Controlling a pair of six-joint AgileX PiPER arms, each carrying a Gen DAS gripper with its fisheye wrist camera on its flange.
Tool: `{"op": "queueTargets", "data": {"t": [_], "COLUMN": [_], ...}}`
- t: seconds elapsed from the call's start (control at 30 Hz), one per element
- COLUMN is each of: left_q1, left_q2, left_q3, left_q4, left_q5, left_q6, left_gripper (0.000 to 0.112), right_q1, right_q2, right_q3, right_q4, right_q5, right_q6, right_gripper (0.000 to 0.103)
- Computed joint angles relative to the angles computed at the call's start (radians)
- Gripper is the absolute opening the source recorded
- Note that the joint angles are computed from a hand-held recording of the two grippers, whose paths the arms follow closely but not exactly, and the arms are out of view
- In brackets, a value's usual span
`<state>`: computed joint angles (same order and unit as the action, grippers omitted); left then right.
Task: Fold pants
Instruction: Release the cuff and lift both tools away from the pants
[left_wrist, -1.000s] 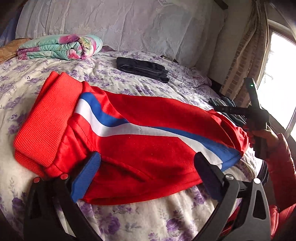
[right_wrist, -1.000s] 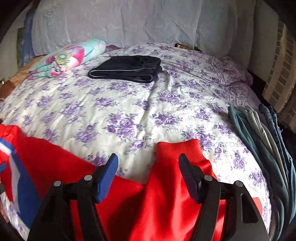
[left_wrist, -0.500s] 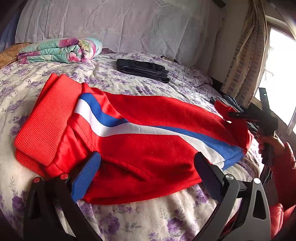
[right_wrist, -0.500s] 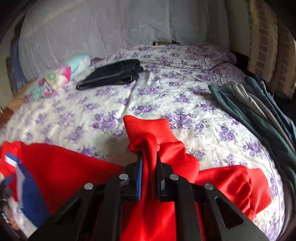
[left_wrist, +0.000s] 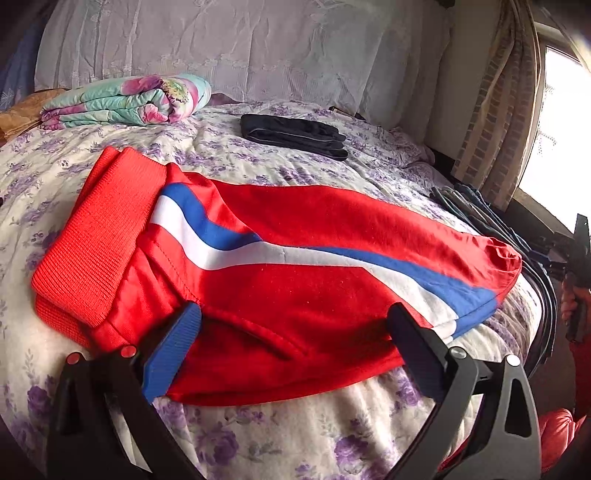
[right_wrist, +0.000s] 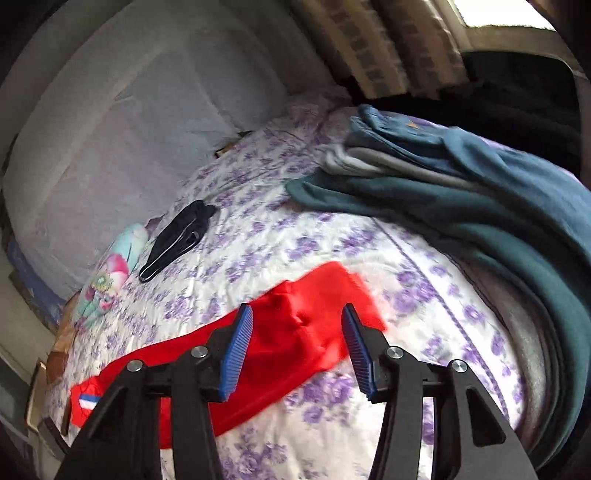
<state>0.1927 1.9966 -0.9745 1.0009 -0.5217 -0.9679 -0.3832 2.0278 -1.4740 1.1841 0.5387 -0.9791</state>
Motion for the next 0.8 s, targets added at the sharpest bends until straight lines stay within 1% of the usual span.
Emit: {"op": "queueTargets", "data": {"t": [0.07,0.1,0.17,0.2,0.23,0.27,0.3,0.33,0.37,0.4,0.43,0.47,0.5,0.57,0.6,0.63,0.7,0.77,0.8], "left_q1": [-0.005,-0.007,-0.013,-0.016,-0.017,-0.022,-0.023,-0.022,-0.017,-0.006,0.005,0.021,0.038,0.076,0.096,0.127,0.167,0.183,0.182], "left_q2": [-0.002,-0.003,-0.006,-0.008,-0.011,-0.017,-0.023,-0.029,-0.037,-0.048,-0.058,-0.070,-0.082,-0.110,-0.116,-0.117,-0.121,-0.132,-0.138], "left_q3": [0.002,0.002,0.000,-0.001,-0.002,0.001,-0.003,-0.007,-0.011,-0.012,-0.010,-0.002,0.010,0.044,0.053,0.059,0.074,0.086,0.088], "left_q4": [-0.017,-0.023,-0.026,-0.022,-0.011,-0.007,0.026,0.063,0.111,0.176,0.212,0.233,0.237,0.197,0.200,0.228,0.253,0.256,0.255], "left_q5": [0.011,0.019,0.035,0.045,0.052,0.063,0.080,0.090,0.097,0.090,0.078,0.059,0.038,0.007,-0.016,-0.062,-0.118,-0.133,-0.129], "left_q6": [0.011,0.013,0.012,0.008,0.000,-0.004,-0.035,-0.073,-0.125,-0.195,-0.238,-0.268,-0.284,-0.286,-0.301,-0.340,-0.399,-0.417,-0.417], "left_gripper": [0.098,0.098,0.098,0.098,0.098,0.098,0.098,0.098,0.098,0.098,0.098,0.098,0.098,0.098,0.098,0.098,0.098,0.098,0.098], "right_q1": [0.067,0.098,0.149,0.158,0.154,0.152,0.167,0.186,0.208,0.224,0.242,0.257,0.267,0.307,0.335,0.364,0.429,0.493,0.523], "right_q2": [0.001,0.013,0.083,0.146,0.187,0.188,0.166,0.143,0.110,0.081,0.063,0.068,0.086,0.144,0.192,0.239,0.339,0.438,0.490], "right_q3": [-0.012,-0.033,-0.103,-0.153,-0.185,-0.187,-0.159,-0.127,-0.077,-0.051,-0.048,-0.076,-0.130,-0.264,-0.363,-0.463,-0.663,-0.863,-0.963], "right_q4": [-0.032,-0.092,-0.292,-0.391,-0.450,-0.469,-0.526,-0.559,-0.553,-0.507,-0.420,-0.336,-0.292,-0.283,-0.322,-0.359,-0.422,-0.508,-0.551], "right_q5": [-0.015,-0.015,-0.012,-0.003,0.015,-0.005,-0.050,-0.100,-0.180,-0.221,-0.222,-0.182,-0.106,0.011,0.071,0.129,0.201,0.256,0.285], "right_q6": [-0.065,-0.058,0.057,0.141,0.204,0.226,0.271,0.289,0.273,0.217,0.121,0.029,-0.023,-0.017,0.037,0.091,0.173,0.253,0.295], "right_gripper": [0.051,0.052,0.054,0.052,0.048,0.040,0.037,0.039,0.041,0.045,0.046,0.047,0.047,0.048,0.048,0.048,0.048,0.048,0.048]}}
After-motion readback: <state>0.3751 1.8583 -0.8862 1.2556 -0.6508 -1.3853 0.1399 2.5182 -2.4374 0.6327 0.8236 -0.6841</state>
